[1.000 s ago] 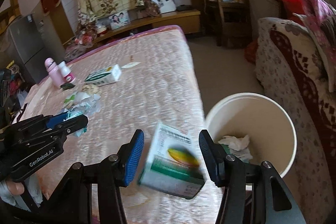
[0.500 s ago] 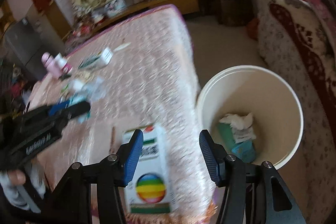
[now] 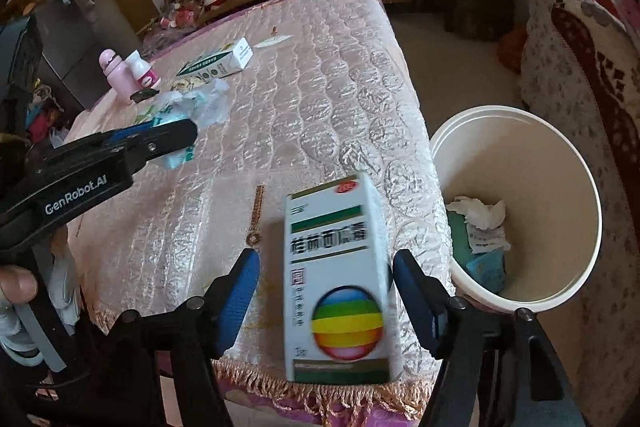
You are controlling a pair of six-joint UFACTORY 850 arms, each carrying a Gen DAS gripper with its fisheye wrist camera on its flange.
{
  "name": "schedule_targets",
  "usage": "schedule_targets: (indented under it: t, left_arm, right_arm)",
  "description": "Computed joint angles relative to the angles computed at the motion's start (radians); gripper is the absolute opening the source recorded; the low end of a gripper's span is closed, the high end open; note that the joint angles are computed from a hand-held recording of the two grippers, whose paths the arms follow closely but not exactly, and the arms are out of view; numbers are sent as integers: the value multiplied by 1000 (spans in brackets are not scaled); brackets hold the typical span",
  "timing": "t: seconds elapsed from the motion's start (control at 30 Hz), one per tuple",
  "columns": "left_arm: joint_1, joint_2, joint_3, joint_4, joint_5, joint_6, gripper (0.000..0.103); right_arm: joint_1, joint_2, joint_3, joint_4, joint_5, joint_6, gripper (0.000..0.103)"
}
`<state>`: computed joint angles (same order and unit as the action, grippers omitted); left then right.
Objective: Collect trash
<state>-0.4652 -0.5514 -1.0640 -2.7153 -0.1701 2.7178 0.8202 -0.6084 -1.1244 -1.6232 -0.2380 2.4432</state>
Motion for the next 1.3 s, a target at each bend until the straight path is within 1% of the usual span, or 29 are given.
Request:
schedule_targets:
  t: [0.03, 0.07, 0.1, 0.13, 0.17, 0.2, 0.27, 0.3, 0.33, 0.5, 0.6, 0.7, 0.83, 0.9, 0.97, 1.0, 1.03, 1.1, 1.17, 1.3]
  left_arm:
    - [-3, -2, -1, 13, 0, -13, 24]
    - [-6, -3, -2, 13, 1, -13, 24]
    - [-10, -4, -4, 20, 3, -19, 24]
    - [-14, -7, -7, 34, 4, -33, 24]
    - [-17, -8, -10, 50, 3, -48, 24]
    - [-20, -11, -14, 79, 3, -78, 24]
    - [-24, -21, -29, 225, -1, -226, 24]
    - [-29, -27, -40, 303, -4, -306, 24]
    - [-35, -33, -50, 339, -4, -344, 24]
    - [-75, -68, -113, 540, -4, -537, 24]
    - [-100, -100, -168, 778, -25, -769, 24]
    - [-119, -134, -221, 920, -52, -908, 24]
    - [-138, -194, -310, 1151, -94, -1148, 24]
    - [-144, -216, -340, 1187, -101, -1198, 25]
    - [-145, -240, -375, 1232, -123, -1257, 26]
    - [-146, -251, -391, 1241, -127, -1277, 33]
    - [-144, -257, -399, 1234, -136, -1278, 46]
    - [-136, -267, -411, 1210, -172, -1267, 58]
    - [-132, -271, -414, 1185, -179, -1255, 59]
    - [-122, -269, -409, 1208, -182, -1290, 59]
  right_arm:
    - [4, -8, -9, 68, -8, -78, 67]
    - [4, -14, -15, 97, -12, -114, 67]
    - [5, -22, -19, 109, -14, -129, 65]
    - [7, -29, -22, 128, -24, -146, 51]
    - [10, -31, -20, 120, -42, -132, 51]
    - [13, -26, -10, 71, -59, -76, 51]
    - [7, -1, 26, -64, -72, 91, 51]
    - [4, 19, 51, -131, -94, 175, 51]
    - [-1, 33, 68, -160, -108, 218, 51]
    - [-38, 83, 120, -113, -158, 213, 51]
    - [-64, 107, 147, -61, -184, 186, 51]
    - [-95, 123, 171, -53, -191, 185, 51]
    - [-141, 119, 179, -1, -200, 131, 51]
    - [-157, 116, 185, 16, -209, 121, 51]
    - [-171, 107, 186, 31, -230, 127, 51]
    - [-176, 104, 188, 30, -239, 140, 53]
    - [-182, 100, 191, 41, -252, 145, 61]
    - [-188, 95, 197, 42, -265, 169, 70]
    - [-200, 102, 214, -9, -240, 239, 70]
    - [-198, 106, 222, -35, -228, 266, 70]
